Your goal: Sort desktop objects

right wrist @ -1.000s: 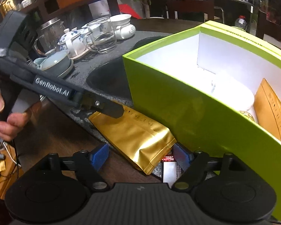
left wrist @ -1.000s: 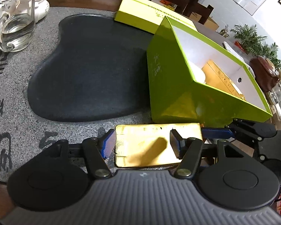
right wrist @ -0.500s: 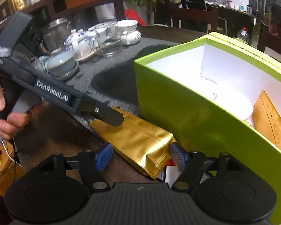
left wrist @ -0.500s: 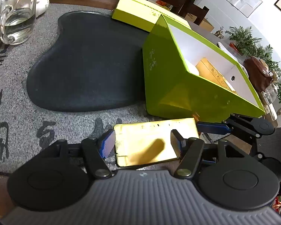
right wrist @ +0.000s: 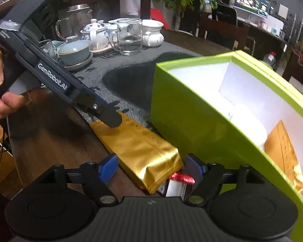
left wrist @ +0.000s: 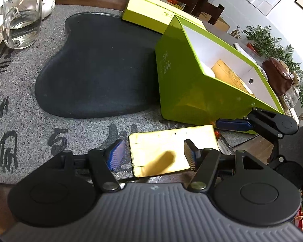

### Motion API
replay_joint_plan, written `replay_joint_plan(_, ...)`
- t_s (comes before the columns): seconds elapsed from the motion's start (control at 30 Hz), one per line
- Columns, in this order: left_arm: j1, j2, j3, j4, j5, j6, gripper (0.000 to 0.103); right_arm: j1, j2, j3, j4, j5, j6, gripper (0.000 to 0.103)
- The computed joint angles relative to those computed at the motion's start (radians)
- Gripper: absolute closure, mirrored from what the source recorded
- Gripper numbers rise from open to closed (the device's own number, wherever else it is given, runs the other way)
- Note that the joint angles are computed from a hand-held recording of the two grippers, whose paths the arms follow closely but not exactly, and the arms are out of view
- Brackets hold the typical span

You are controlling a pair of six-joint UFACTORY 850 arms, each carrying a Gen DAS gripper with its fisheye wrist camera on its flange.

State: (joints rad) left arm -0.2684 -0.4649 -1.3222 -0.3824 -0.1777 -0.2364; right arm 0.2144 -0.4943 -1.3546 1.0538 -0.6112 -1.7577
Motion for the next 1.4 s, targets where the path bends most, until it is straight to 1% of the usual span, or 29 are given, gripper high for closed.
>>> replay_joint_plan(0.13,-0.001,-0.007,-0.009,-0.024,-0.010,0.033,0.039,0.005,-0.011,-0.015,-0.003,-0.017,-0.016,0.026)
replay_joint_plan(0.23,-0.005,-0.008,-0.014,0.070,-0.020,-0.036,0.039,0.009,-0.017,-0.023,-0.029,-0.031,0.009,0.026)
replay_joint_plan(0.33,-0.001,-0.003,-0.006,0.032,-0.019,0.005,0.039,0.010,-0.014,-0.030,-0.080,-0.063,0.039,0.026)
replay_joint_plan(0.43,0.000,-0.003,-0.004,0.024,-0.017,0.012,0.039,0.010,-0.007,-0.034,-0.131,-0.100,0.039,0.027)
replay_joint_plan(0.57,-0.001,-0.003,-0.007,0.050,-0.021,-0.024,0.039,0.027,-0.006,-0.027,-0.135,-0.066,0.008,0.027)
replay_joint_plan(0.63,0.001,0.003,-0.001,0.069,-0.018,-0.049,0.039,0.035,-0.009,-0.025,-0.137,-0.051,0.002,0.031)
replay_joint_plan(0.67,0.002,0.008,0.004,0.082,-0.017,-0.061,0.039,0.038,-0.010,-0.026,-0.143,-0.049,0.006,0.036)
replay_joint_plan(0.7,0.002,0.013,0.008,0.099,-0.014,-0.080,0.039,0.039,-0.012,-0.028,-0.149,-0.051,0.016,0.037)
replay_joint_plan(0.73,0.003,0.019,0.014,0.108,-0.010,-0.091,0.039,0.037,-0.016,-0.035,-0.155,-0.062,0.034,0.037)
replay_joint_plan(0.77,0.004,0.025,0.021,0.113,-0.005,-0.102,0.039,0.034,-0.020,-0.042,-0.161,-0.073,0.051,0.041)
replay_joint_plan(0.8,0.006,0.031,0.028,0.111,0.001,-0.104,0.039,0.031,-0.024,-0.051,-0.166,-0.087,0.071,0.042)
replay_joint_plan(0.87,0.009,0.041,0.040,0.058,0.009,-0.068,0.038,0.017,-0.045,-0.086,-0.176,-0.141,0.153,0.043)
replay_joint_plan(0.9,0.011,0.042,0.043,0.028,0.007,-0.049,0.036,0.008,-0.057,-0.102,-0.174,-0.168,0.194,0.043)
replay_joint_plan(1.0,0.011,0.043,0.047,-0.020,0.004,-0.021,0.035,-0.018,-0.090,-0.143,-0.147,-0.244,0.290,0.044)
replay_joint_plan(1.07,0.012,0.041,0.049,-0.101,0.005,0.047,0.035,-0.035,-0.109,-0.158,-0.114,-0.293,0.326,0.044)
replay_joint_plan(1.17,0.014,0.028,0.039,-0.208,-0.004,0.124,0.035,-0.055,-0.121,-0.158,-0.073,-0.339,0.348,0.045)
replay_joint_plan(1.27,0.013,0.014,0.024,-0.275,-0.009,0.173,0.036,-0.066,-0.123,-0.149,-0.049,-0.358,0.346,0.045)
replay_joint_plan(1.33,0.013,0.004,0.012,-0.323,-0.020,0.209,0.041,-0.070,-0.119,-0.137,-0.037,-0.362,0.341,0.045)
replay_joint_plan(1.37,0.014,0.000,0.008,-0.361,-0.029,0.240,0.049,-0.071,-0.118,-0.133,-0.033,-0.364,0.338,0.045)
replay_joint_plan(1.4,0.015,-0.004,0.003,-0.395,-0.039,0.267,0.054,-0.072,-0.114,-0.128,-0.030,-0.364,0.333,0.045)
